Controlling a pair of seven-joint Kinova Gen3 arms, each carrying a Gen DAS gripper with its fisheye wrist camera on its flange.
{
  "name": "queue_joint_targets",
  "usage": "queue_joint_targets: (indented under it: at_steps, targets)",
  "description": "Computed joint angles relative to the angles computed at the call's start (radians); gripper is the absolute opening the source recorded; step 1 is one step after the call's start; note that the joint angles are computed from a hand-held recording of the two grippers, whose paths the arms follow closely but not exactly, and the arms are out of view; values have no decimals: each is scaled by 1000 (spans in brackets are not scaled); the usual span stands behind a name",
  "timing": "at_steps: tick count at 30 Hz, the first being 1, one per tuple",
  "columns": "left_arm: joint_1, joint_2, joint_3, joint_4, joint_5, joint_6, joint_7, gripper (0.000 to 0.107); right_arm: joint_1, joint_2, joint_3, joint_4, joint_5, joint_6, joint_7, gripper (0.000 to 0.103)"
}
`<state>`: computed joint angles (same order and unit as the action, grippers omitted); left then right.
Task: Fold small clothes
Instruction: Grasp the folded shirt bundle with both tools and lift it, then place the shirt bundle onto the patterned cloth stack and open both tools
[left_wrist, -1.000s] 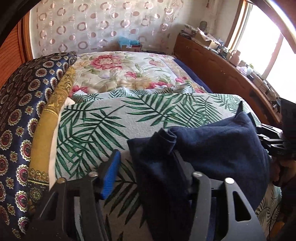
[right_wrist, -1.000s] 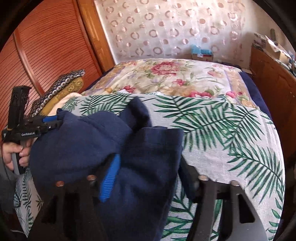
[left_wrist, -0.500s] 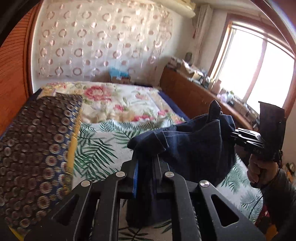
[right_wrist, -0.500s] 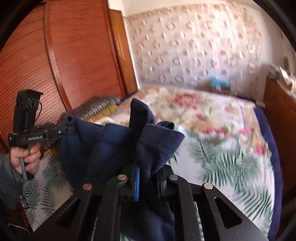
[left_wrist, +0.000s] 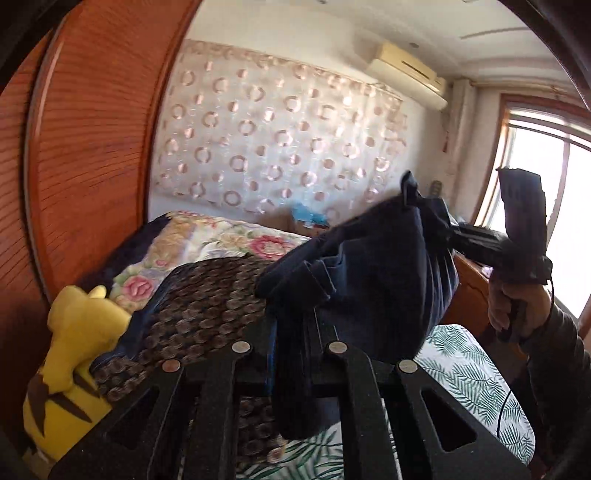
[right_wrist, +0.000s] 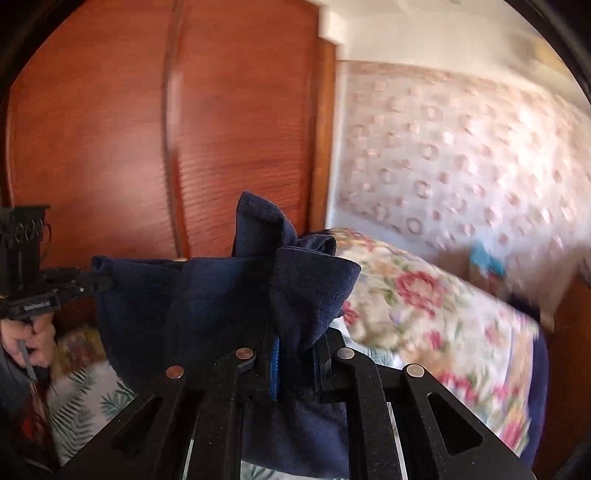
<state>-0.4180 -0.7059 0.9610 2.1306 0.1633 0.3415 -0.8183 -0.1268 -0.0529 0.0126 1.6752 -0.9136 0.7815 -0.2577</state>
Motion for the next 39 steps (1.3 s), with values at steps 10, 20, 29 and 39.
queue_joint_targets:
  at_steps: [10,20,29,39]
  targets:
    - [-8,-67,-25,189,88,-85,126,11,-231,261,-58,-351,393,-19,-332,13]
    - [-86,-115,75,179,117,10,193,11,-212,405,-217,-491,618,-73,-606,37]
    - [-72,-121,55,187,143,42,186,12,-60,340,-354,-240,412,-146,-395,50]
    - [-112,-177,71,104,111,194,152,25,-51,396,-401,-99,381,-340,-424,50]
